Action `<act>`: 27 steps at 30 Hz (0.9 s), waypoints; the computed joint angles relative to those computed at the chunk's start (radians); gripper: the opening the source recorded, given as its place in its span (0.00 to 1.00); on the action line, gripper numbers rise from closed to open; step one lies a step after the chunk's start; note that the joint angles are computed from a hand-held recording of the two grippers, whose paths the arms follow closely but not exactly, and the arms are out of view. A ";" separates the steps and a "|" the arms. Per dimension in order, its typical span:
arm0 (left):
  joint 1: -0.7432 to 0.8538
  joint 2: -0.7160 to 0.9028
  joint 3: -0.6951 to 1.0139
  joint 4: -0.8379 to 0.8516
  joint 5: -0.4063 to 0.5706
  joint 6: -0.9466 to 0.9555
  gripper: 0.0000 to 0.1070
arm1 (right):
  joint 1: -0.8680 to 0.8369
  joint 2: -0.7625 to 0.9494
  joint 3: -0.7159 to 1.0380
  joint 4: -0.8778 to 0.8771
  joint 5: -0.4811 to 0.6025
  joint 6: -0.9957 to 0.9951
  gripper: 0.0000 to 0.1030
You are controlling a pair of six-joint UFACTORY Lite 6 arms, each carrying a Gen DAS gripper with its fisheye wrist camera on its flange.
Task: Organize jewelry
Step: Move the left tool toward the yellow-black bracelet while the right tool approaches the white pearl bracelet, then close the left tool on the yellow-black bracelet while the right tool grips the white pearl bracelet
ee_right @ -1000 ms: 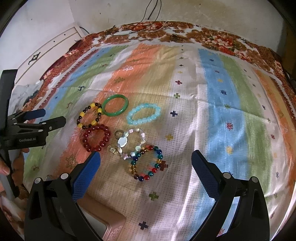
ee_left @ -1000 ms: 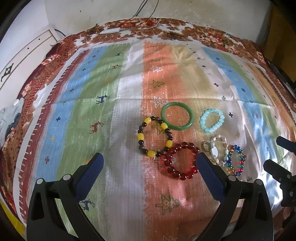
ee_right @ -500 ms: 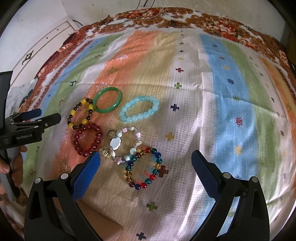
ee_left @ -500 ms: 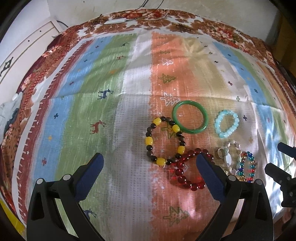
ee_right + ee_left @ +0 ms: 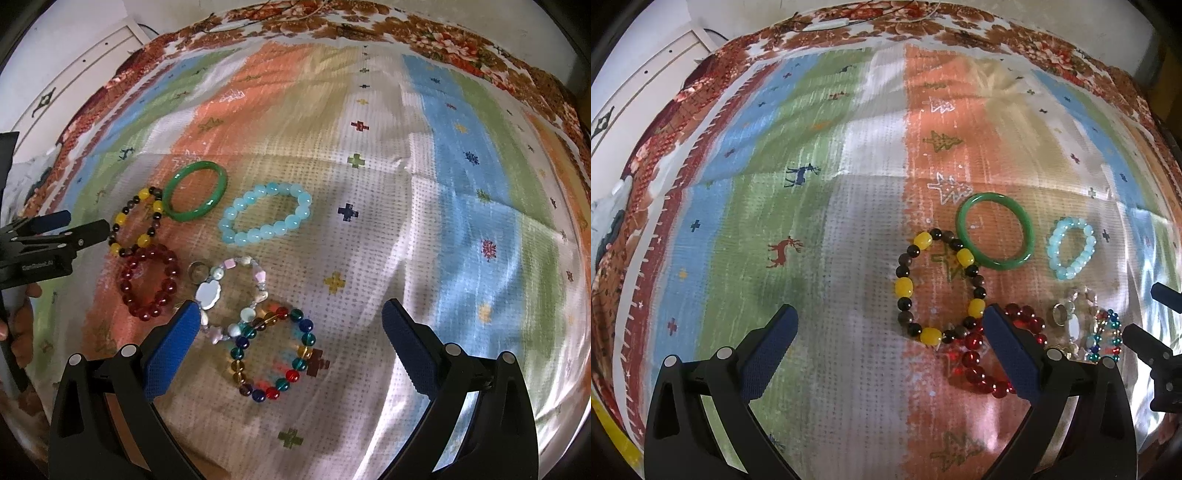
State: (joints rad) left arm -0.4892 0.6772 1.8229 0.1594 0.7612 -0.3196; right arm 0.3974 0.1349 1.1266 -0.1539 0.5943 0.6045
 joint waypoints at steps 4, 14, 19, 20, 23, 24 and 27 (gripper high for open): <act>0.014 0.034 0.034 -0.022 0.011 0.015 0.91 | -0.013 0.037 0.021 0.014 -0.001 -0.020 0.96; 0.034 0.121 0.124 -0.055 0.047 0.040 0.91 | -0.012 0.112 0.070 0.008 0.008 -0.033 0.96; 0.039 0.168 0.178 -0.064 0.066 0.052 0.87 | -0.014 0.146 0.093 -0.006 0.011 -0.031 0.96; 0.040 0.186 0.199 -0.068 0.078 0.058 0.84 | -0.015 0.153 0.098 -0.002 0.010 -0.035 0.91; 0.039 0.218 0.232 -0.071 0.101 0.068 0.77 | -0.017 0.181 0.112 0.016 0.011 -0.054 0.87; 0.040 0.228 0.244 -0.073 0.105 0.071 0.77 | -0.019 0.191 0.118 0.019 0.010 -0.058 0.85; 0.042 0.236 0.256 -0.076 0.104 0.075 0.74 | -0.023 0.213 0.131 0.009 0.013 -0.056 0.80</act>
State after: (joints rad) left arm -0.4473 0.9127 2.0785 0.0832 0.8648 -0.2450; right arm 0.3745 0.3475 1.2576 -0.1449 0.6076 0.5488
